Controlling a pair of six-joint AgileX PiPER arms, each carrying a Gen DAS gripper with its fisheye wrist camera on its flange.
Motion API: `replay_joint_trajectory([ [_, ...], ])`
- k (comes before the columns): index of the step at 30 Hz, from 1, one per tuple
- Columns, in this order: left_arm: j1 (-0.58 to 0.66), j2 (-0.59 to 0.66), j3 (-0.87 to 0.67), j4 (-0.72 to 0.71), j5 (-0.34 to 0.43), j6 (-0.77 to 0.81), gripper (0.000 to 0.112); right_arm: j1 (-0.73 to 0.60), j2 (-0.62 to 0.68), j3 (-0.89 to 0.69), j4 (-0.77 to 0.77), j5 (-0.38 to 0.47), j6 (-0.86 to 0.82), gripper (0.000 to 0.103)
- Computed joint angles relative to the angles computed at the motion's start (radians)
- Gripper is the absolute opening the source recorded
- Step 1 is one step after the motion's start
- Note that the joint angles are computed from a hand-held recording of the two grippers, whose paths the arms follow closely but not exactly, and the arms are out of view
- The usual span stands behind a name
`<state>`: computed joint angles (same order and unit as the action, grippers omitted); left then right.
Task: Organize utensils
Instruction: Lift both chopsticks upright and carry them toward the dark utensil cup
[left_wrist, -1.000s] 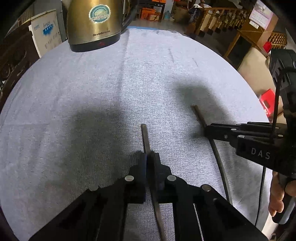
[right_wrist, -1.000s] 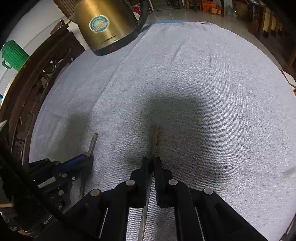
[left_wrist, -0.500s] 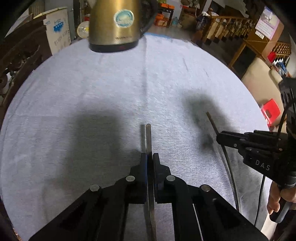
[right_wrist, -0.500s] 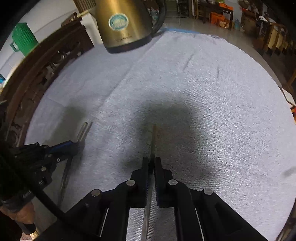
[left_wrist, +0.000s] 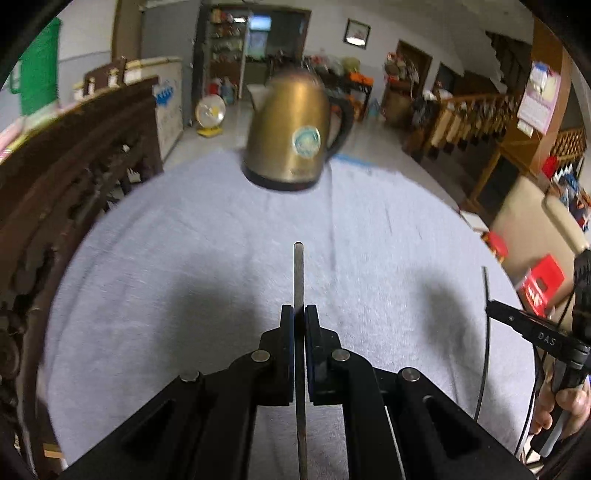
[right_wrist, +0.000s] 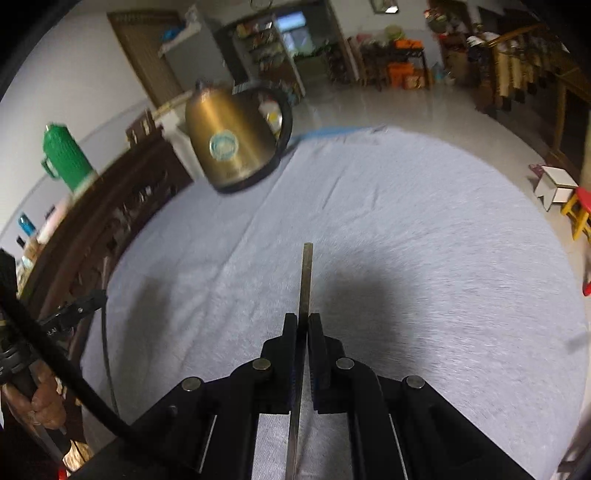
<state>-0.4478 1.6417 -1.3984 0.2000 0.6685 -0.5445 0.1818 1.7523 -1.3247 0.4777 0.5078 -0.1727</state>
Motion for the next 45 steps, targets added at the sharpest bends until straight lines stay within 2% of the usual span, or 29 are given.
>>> replay_joint_trajectory([
  [4,-0.015,-0.1,0.078,0.095,-0.042,-0.1,0.005,-0.022,-0.135,0.145,0.08,-0.099,-0.051,0.006],
  [10,-0.049,-0.23,0.186,0.221,-0.086,-0.227,0.005,-0.007,-0.319,0.312,0.085,-0.224,-0.028,0.006],
  [12,-0.055,-0.268,0.214,0.232,-0.09,-0.241,0.005,0.006,-0.38,0.353,0.022,-0.25,0.039,0.006],
  [16,-0.071,-0.333,0.242,0.258,-0.069,-0.272,0.005,0.052,-0.49,0.403,-0.235,-0.273,0.294,0.006],
  [21,-0.107,-0.407,0.259,0.314,-0.04,-0.333,0.005,0.117,-0.596,0.428,-0.592,-0.258,0.643,0.006],
  [24,-0.131,-0.439,0.256,0.34,-0.021,-0.36,0.005,0.152,-0.638,0.434,-0.741,-0.237,0.784,0.006],
  [36,-0.228,-0.504,0.233,0.402,0.06,-0.393,0.005,0.21,-0.752,0.443,-0.861,-0.152,0.887,0.006],
  [45,-0.321,-0.539,0.198,0.446,0.114,-0.412,0.005,0.346,-0.834,0.394,-1.025,0.013,0.997,0.006],
])
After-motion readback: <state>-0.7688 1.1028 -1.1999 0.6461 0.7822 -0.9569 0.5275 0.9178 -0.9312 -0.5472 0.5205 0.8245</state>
